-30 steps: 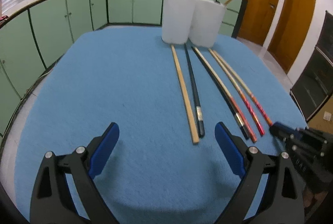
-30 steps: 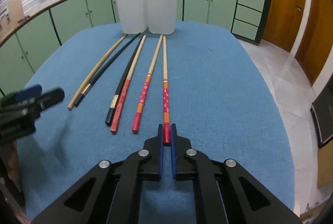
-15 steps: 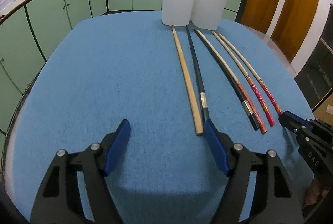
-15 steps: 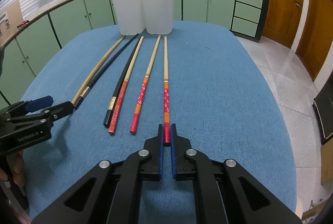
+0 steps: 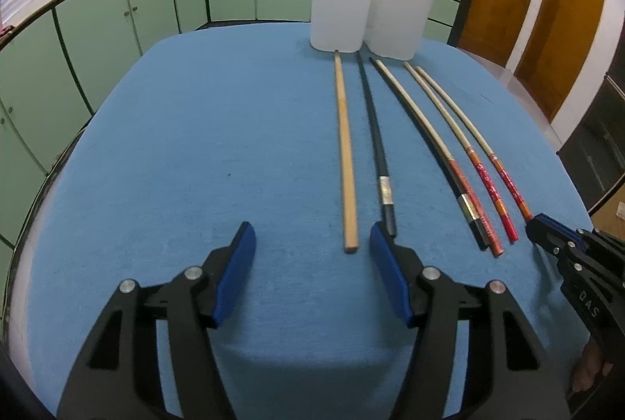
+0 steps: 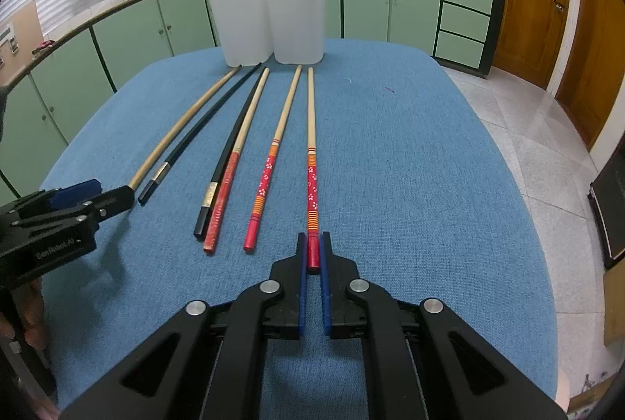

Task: Organize utensils
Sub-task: 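Grasp the plain wooden chopstick with the left tool while the right holds its chopstick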

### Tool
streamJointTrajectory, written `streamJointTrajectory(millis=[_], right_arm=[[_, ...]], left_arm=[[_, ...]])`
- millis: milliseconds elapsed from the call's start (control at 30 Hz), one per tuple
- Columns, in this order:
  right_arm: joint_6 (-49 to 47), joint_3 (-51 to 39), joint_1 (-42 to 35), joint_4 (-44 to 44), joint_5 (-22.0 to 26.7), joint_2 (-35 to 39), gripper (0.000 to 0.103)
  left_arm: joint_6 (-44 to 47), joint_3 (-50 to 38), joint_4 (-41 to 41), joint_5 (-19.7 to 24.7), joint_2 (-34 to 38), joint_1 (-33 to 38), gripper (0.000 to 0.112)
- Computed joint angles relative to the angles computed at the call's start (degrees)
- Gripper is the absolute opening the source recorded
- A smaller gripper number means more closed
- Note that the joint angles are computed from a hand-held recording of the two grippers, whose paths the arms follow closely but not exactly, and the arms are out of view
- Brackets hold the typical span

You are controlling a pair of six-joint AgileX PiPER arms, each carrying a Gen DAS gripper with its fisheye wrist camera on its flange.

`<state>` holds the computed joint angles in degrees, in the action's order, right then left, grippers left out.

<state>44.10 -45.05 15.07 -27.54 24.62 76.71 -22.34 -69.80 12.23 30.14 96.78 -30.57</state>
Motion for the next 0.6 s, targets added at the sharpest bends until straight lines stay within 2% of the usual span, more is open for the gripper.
streamJointTrajectory(millis=[367,433,600], right_arm=[[-2.90,-0.28,-1.17,3.07,-0.91,0.50,0.007],[-5.59,-0.27,-2.11,6.02,-1.66,0.54,0.007],[-12.09,-0.24,-4.10,13.01,-2.90,0.35,0.006]], left_arm=[[-1.34,0.30,1.64,-0.12,-0.03,-1.28,0.022],[-1.87,0.00,2.34,0.22,0.12,-1.70,0.006],[2.08,0.06,-2.55,-0.56,-0.29,-0.19,0.006]])
